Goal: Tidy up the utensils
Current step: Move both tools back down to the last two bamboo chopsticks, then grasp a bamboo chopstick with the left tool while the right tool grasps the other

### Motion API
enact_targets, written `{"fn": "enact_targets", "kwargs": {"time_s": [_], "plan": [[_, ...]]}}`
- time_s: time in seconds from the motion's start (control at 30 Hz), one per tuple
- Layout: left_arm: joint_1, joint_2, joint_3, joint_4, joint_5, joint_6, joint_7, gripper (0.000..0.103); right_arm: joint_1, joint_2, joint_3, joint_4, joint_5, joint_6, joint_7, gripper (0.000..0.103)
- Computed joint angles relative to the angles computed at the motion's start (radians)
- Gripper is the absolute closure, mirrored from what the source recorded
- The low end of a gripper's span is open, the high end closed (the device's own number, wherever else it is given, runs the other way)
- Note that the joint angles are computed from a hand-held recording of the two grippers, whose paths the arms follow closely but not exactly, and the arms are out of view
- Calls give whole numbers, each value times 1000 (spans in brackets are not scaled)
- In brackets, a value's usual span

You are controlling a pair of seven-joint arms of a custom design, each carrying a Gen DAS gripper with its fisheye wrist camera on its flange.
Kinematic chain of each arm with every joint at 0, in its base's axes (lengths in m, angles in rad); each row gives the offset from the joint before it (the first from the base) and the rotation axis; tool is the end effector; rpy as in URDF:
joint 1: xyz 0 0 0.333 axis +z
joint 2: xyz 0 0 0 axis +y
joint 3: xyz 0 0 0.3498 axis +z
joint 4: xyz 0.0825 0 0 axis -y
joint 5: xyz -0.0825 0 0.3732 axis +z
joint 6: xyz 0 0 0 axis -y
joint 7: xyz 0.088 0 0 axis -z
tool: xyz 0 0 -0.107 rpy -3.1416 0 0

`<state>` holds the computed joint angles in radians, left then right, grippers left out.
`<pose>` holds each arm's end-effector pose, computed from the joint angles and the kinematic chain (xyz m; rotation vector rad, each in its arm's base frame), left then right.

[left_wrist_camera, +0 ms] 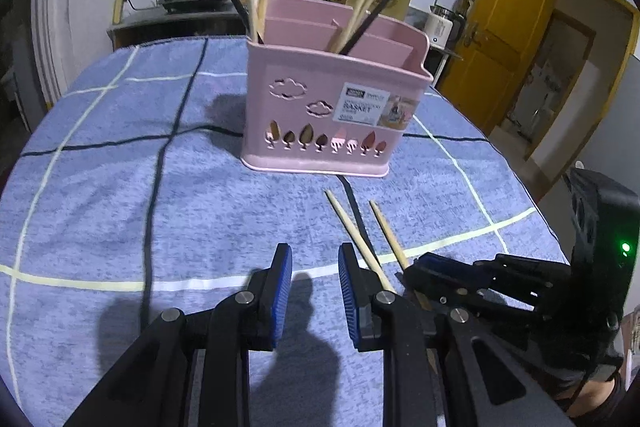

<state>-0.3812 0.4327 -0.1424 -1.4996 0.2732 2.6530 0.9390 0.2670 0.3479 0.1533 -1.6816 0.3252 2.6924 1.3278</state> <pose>0.6440 -0.3551 0.5408 -1.8489 1.9420 -0.9480 0.6512 0.2623 0.5126 -2.0335 1.3617 -0.2626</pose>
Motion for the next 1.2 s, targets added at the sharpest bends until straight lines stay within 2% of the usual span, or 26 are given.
{"fn": "enact_targets", "kwargs": {"time_s": [0.2, 0.37, 0.63, 0.73, 1.0, 1.2], "plan": [[18, 71, -34, 96, -76, -61, 63, 79, -8, -7, -1, -9, -4, -3, -21, 93], [0, 143, -28, 203, -100, -132, 85, 79, -26, -19, 1, -23, 16, -6, -50, 93], [-62, 229, 21, 346, -28, -213, 88, 79, -46, -31, -6, -32, 39, -30, -104, 94], [-92, 264, 44, 413, 31, -268, 121, 88, -50, -28, -10, -22, 46, -44, -109, 94], [-66, 235, 33, 372, 33, -270, 192, 97, -14, 20, -45, 56, -53, -71, -21, 93], [-42, 206, 28, 327, 24, -261, 193, 97, -5, 78, -51, 142, -108, -98, 24, 93]]}}
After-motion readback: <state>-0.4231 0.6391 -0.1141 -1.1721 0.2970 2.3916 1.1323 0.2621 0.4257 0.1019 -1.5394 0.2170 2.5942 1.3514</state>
